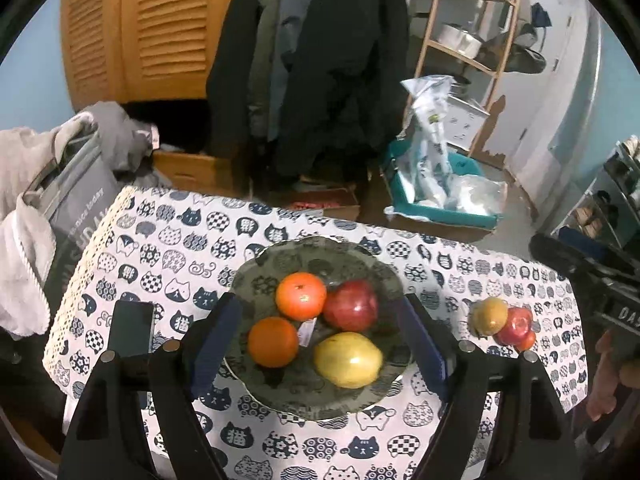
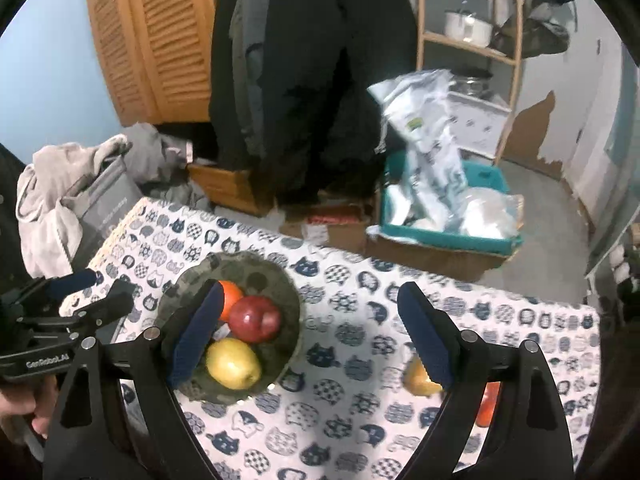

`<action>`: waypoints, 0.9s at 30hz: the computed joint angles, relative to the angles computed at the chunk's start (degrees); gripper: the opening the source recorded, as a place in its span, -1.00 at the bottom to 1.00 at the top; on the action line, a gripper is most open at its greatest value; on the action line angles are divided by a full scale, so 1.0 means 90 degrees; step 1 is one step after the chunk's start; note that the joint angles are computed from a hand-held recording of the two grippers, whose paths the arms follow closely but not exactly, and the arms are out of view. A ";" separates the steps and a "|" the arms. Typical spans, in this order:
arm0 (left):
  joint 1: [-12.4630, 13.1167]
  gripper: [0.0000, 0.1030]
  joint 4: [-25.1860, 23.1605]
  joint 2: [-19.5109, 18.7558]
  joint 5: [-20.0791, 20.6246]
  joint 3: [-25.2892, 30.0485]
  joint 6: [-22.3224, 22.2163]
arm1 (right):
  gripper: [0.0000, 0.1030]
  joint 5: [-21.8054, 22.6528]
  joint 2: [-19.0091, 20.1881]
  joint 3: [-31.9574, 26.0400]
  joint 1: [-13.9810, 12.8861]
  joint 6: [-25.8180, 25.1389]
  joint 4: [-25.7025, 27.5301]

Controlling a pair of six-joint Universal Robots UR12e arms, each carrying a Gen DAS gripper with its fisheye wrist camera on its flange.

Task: Organize fruits
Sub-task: 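Open the right tool to release the apple, then withdraw both tools from the bowl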

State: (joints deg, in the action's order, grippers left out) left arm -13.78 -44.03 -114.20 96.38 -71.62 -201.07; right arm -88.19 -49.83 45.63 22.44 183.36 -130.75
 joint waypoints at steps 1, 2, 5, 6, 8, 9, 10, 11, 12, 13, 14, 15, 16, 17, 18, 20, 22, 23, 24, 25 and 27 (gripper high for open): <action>-0.0026 0.61 -0.0001 -0.0001 0.0022 0.0023 0.0030 | 0.72 0.0013 -0.0078 0.0107 -0.0018 -0.0002 -0.0091; -0.0042 0.61 0.0003 0.0000 0.0033 0.0038 0.0048 | 0.72 0.0021 -0.0140 0.0196 -0.0032 -0.0004 -0.0159; -0.0111 0.61 0.0090 0.0007 0.0076 0.0091 0.0123 | 0.72 -0.0009 -0.0399 0.0560 -0.0074 -0.0047 -0.0439; -0.0140 0.61 0.0150 0.0015 0.0099 0.0107 0.0156 | 0.72 -0.0058 -0.0466 0.0654 -0.0081 -0.0080 -0.0513; -0.0180 0.66 0.0230 0.0028 0.0120 0.0123 0.0204 | 0.72 -0.0135 -0.0610 0.0870 -0.0093 -0.0137 -0.0704; -0.0209 0.70 0.0312 0.0042 0.0149 0.0124 0.0249 | 0.72 -0.0154 -0.0679 0.0975 -0.0104 -0.0146 -0.0788; -0.0235 0.72 0.0369 0.0049 0.0199 0.0125 0.0263 | 0.72 -0.0166 -0.0771 0.1115 -0.0124 -0.0137 -0.0906; -0.0263 0.72 0.0426 0.0055 0.0245 0.0125 0.0285 | 0.72 -0.0159 -0.0820 0.1189 -0.0135 -0.0137 -0.0954; -0.0295 0.72 0.0487 0.0060 0.0272 0.0133 0.0345 | 0.72 -0.0156 -0.0885 0.1277 -0.0151 -0.0137 -0.1002; -0.0312 0.72 0.0506 0.0059 0.0283 0.0147 0.0380 | 0.72 -0.0162 -0.0947 0.1366 -0.0169 -0.0143 -0.1058; -0.0332 0.72 0.0526 0.0055 0.0293 0.0166 0.0407 | 0.72 -0.0177 -0.0995 0.1435 -0.0183 -0.0149 -0.1098; -0.0347 0.73 0.0563 0.0052 0.0280 0.0179 0.0439 | 0.72 -0.0195 -0.1056 0.1520 -0.0201 -0.0154 -0.1137; -0.0372 0.73 0.0586 0.0042 0.0276 0.0206 0.0464 | 0.72 -0.0186 -0.1112 0.1598 -0.0222 -0.0171 -0.1170; -0.0383 0.74 0.0597 0.0044 0.0271 0.0207 0.0472 | 0.72 -0.0175 -0.1163 0.1672 -0.0241 -0.0189 -0.1212; -0.0399 0.74 0.0614 0.0036 0.0253 0.0225 0.0486 | 0.72 -0.0187 -0.1215 0.1753 -0.0259 -0.0202 -0.1256; -0.0441 0.79 0.0635 -0.0002 0.0216 0.0289 0.0529 | 0.72 -0.0198 -0.1305 0.1894 -0.0301 -0.0217 -0.1342; -0.0486 0.81 0.0623 -0.0046 0.0225 0.0363 0.0578 | 0.72 -0.0207 -0.1382 0.2012 -0.0352 -0.0186 -0.1396; -0.0514 0.82 0.0603 -0.0080 0.0223 0.0419 0.0625 | 0.72 -0.0206 -0.1415 0.2064 -0.0374 -0.0161 -0.1422; -0.0529 0.81 0.0583 -0.0100 0.0224 0.0454 0.0646 | 0.72 -0.0189 -0.1459 0.2130 -0.0413 -0.0127 -0.1441; -0.0551 0.81 0.0557 -0.0133 0.0213 0.0512 0.0674 | 0.72 -0.0180 -0.1487 0.2174 -0.0440 -0.0112 -0.1457; -0.0586 0.82 0.0557 -0.0173 0.0189 0.0577 0.0702 | 0.72 -0.0211 -0.1558 0.2292 -0.0492 -0.0082 -0.1538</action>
